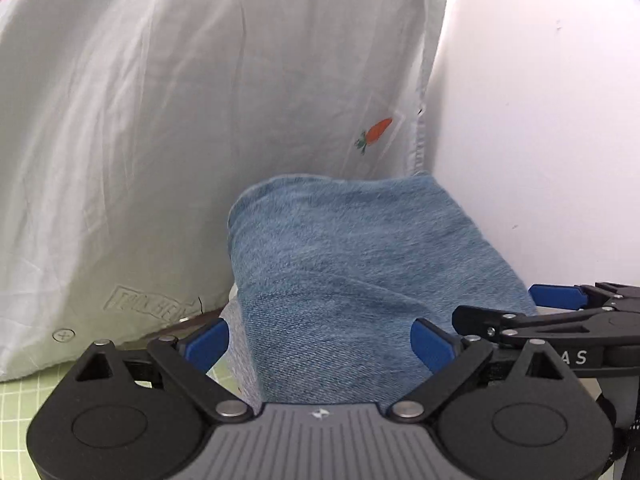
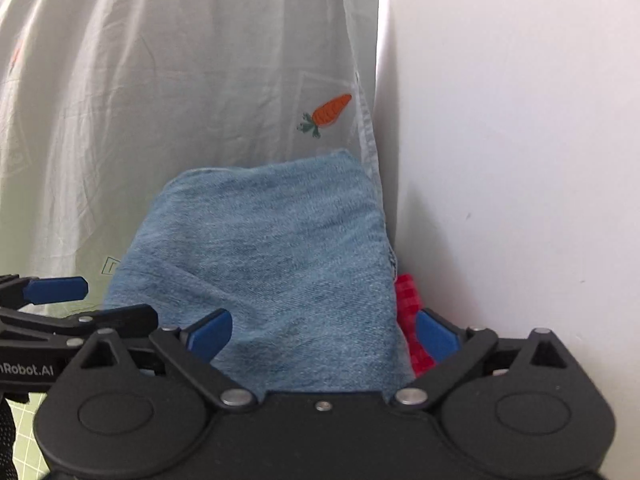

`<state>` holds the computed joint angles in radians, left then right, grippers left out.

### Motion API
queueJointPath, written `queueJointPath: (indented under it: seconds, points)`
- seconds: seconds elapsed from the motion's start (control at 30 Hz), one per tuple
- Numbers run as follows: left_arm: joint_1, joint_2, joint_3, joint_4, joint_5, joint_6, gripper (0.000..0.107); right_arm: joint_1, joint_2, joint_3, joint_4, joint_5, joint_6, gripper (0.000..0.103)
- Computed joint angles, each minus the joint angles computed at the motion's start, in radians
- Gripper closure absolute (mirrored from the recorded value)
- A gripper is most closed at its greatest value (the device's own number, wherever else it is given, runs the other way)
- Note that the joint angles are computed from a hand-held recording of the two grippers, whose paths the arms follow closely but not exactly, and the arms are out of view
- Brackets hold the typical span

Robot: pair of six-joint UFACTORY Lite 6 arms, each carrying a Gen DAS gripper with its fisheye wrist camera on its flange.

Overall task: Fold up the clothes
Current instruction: 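Lift the folded jeans with both grippers and carry them to the clothes stack, then lay the jeans on top of the stack and open both grippers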

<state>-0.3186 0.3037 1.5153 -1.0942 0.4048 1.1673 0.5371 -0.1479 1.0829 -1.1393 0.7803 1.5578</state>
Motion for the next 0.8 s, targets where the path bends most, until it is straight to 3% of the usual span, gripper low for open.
queueJointPath:
  seconds: [0.13,0.33,0.43,0.6,0.8]
  points:
    - [0.048,-0.323,-0.294,-0.12,-0.003,0.116,0.004,0.225,-0.026,0.047,-0.061,0.257,0.074,0.001]
    - [0.223,-0.711,-0.556,0.006,0.171,0.002,0.004,0.604,-0.036,0.089,-0.034,0.637,0.216,0.001]
    - [0.387,-0.824,-0.609,0.028,0.365,-0.004,0.004,0.755,0.006,0.134,0.021,0.786,0.285,0.0]
    - [0.618,-0.984,-0.702,0.052,0.607,0.047,0.004,0.975,0.064,0.177,0.137,0.961,0.416,0.0]
    - [0.91,-1.129,-0.814,0.072,0.888,0.151,0.004,1.132,0.167,0.24,0.284,1.067,0.555,0.0]
